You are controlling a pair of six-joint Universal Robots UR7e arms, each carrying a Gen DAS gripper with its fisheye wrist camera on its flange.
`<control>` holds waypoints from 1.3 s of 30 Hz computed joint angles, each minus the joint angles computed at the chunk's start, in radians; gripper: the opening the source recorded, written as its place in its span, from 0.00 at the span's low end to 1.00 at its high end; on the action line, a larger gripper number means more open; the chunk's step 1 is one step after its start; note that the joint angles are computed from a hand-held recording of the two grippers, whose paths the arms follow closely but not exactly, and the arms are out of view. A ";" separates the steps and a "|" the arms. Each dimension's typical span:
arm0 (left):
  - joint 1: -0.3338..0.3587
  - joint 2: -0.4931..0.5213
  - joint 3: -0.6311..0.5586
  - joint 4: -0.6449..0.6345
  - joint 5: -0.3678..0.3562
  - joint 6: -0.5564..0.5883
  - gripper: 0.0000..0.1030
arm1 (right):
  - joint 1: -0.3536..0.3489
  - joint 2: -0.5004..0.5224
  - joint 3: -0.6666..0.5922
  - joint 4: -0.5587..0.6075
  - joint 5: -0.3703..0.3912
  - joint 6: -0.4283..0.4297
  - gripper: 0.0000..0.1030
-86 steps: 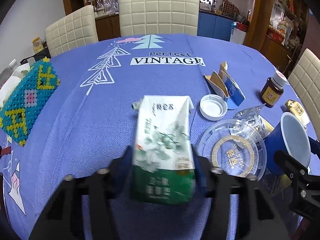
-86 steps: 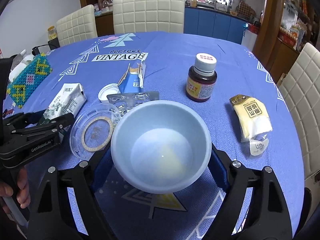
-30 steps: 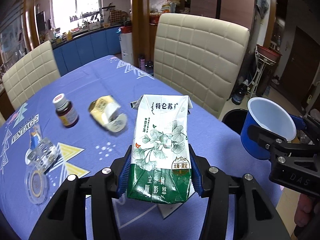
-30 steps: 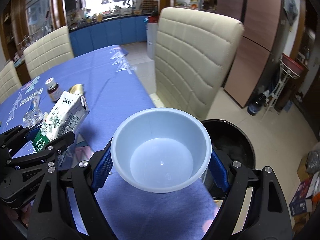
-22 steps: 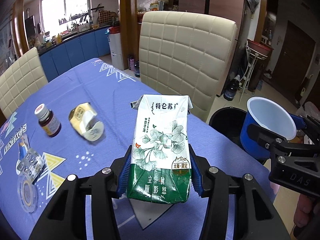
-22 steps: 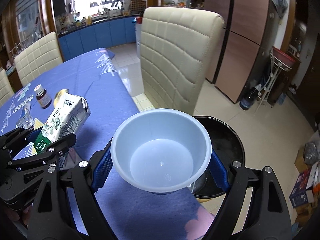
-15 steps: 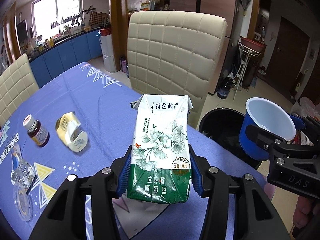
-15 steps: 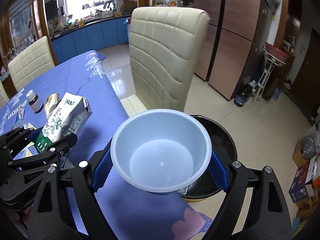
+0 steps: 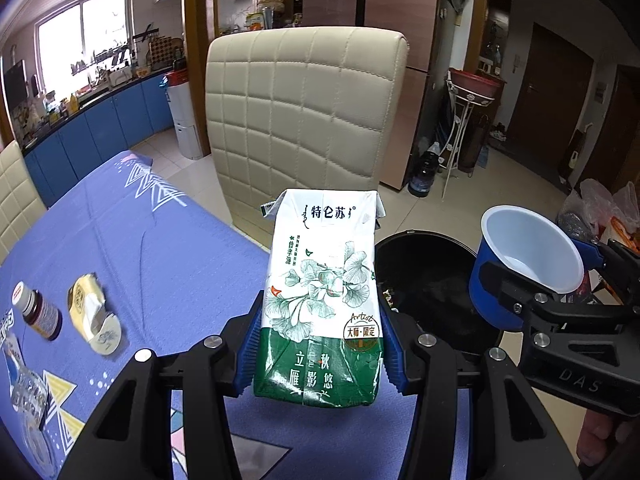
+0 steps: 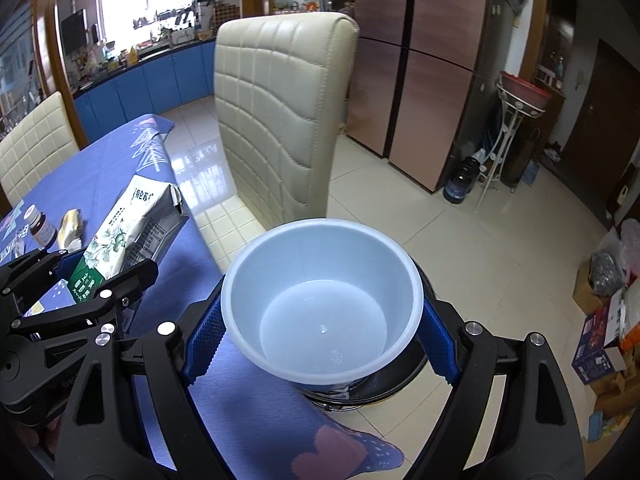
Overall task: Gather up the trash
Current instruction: 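Carry the tissue pack and blue bowl over the black bin, then open the right tool over the bin while the left tool releases the tissue pack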
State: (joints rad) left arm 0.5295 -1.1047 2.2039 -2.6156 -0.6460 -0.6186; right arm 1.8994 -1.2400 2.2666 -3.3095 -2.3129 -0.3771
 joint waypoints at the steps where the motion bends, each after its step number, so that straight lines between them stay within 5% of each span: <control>1: 0.002 0.009 -0.007 -0.007 -0.002 0.009 0.47 | -0.002 -0.002 -0.001 -0.002 -0.002 0.001 0.81; 28: 0.070 0.149 -0.108 -0.136 -0.063 0.168 0.47 | -0.101 0.017 -0.071 -0.032 -0.012 -0.014 0.82; 32: 0.071 0.160 -0.109 -0.142 -0.076 0.183 0.47 | -0.118 -0.004 -0.059 -0.034 0.011 0.018 0.90; 39: 0.069 0.173 -0.122 -0.152 -0.097 0.208 0.47 | -0.116 -0.013 -0.047 -0.054 -0.010 0.011 0.90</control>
State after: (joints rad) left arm 0.5990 -0.9319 2.0822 -2.7681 -0.7432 -0.4107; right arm 1.7838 -1.2535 2.2201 -3.3630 -2.3227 -0.3658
